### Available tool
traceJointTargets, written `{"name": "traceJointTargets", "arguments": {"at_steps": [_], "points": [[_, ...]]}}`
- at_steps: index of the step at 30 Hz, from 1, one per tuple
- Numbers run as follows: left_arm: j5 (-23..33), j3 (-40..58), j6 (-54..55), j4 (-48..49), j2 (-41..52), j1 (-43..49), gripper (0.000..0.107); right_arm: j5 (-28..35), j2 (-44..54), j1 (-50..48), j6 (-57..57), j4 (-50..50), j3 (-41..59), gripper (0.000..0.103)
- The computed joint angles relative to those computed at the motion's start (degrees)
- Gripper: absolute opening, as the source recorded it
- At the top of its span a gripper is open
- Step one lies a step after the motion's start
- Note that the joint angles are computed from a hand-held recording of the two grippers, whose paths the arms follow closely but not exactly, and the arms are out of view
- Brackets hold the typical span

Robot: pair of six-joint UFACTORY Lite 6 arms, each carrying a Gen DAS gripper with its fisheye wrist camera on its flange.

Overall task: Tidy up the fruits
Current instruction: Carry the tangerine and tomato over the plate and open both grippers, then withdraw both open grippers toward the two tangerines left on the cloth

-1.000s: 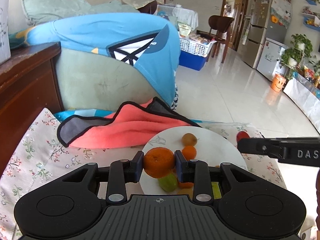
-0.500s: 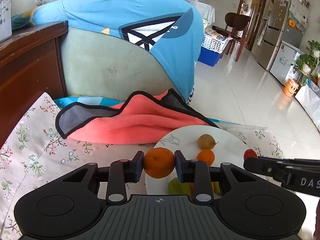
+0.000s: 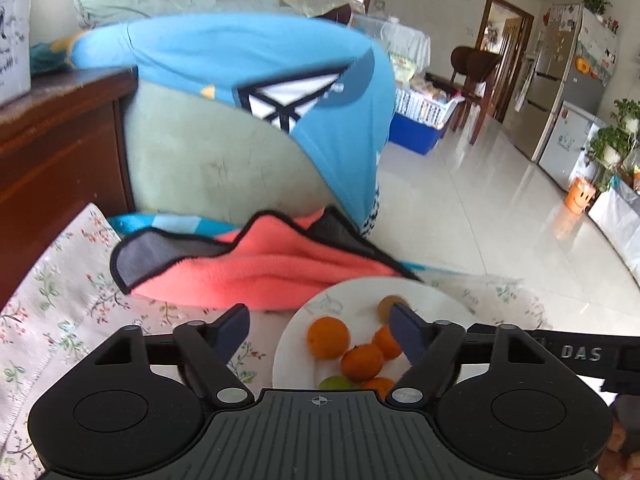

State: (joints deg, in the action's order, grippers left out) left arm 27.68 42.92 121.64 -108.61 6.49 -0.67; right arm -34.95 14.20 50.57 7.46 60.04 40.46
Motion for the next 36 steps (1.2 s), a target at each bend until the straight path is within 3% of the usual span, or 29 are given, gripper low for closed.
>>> {"name": "traceJointTargets", "arguments": {"at_steps": [4, 6, 11, 19, 23, 28, 36], "points": [[-0.95, -1.4, -8.48, 8.29, -4.96, 1.62, 0.093, -0.8, -1.68, 0.8, -0.77, 1.13, -1.02, 0.023], [-2.3, -2.81, -11.54, 12.2, -7.87, 2.29, 0.093, -0.98, -2.69, 1.68, -2.77, 3.31, -1.23, 0.028], [-1.3, -7.42, -17.8, 21.67, -14.57, 7.11, 0.098, -3.97, -5.73, 6.59, -10.03, 12.68, -1.4, 0.051], [4.76, -11.45, -29.52, 35.86, -21.28, 18.34, 0.099, -8.17, -5.82, 13.79, -17.19, 21.68, 1.4, 0.063], [4.68, -12.75, -32.41, 40.82, -23.71, 21.49, 0.099, -9.12, -4.6, 17.28, -18.26, 24.42, 2.86, 0.071], [7.44, -12.68, -33.8, 45.84, -23.01, 25.59, 0.099, -7.28, -2.35, 20.58, -19.09, 26.2, 4.72, 0.074], [4.6, -11.44, -31.92, 48.75, -20.66, 29.08, 0.099, -1.53, 6.59, 22.0, -25.0, 27.93, 12.76, 0.074]]}}
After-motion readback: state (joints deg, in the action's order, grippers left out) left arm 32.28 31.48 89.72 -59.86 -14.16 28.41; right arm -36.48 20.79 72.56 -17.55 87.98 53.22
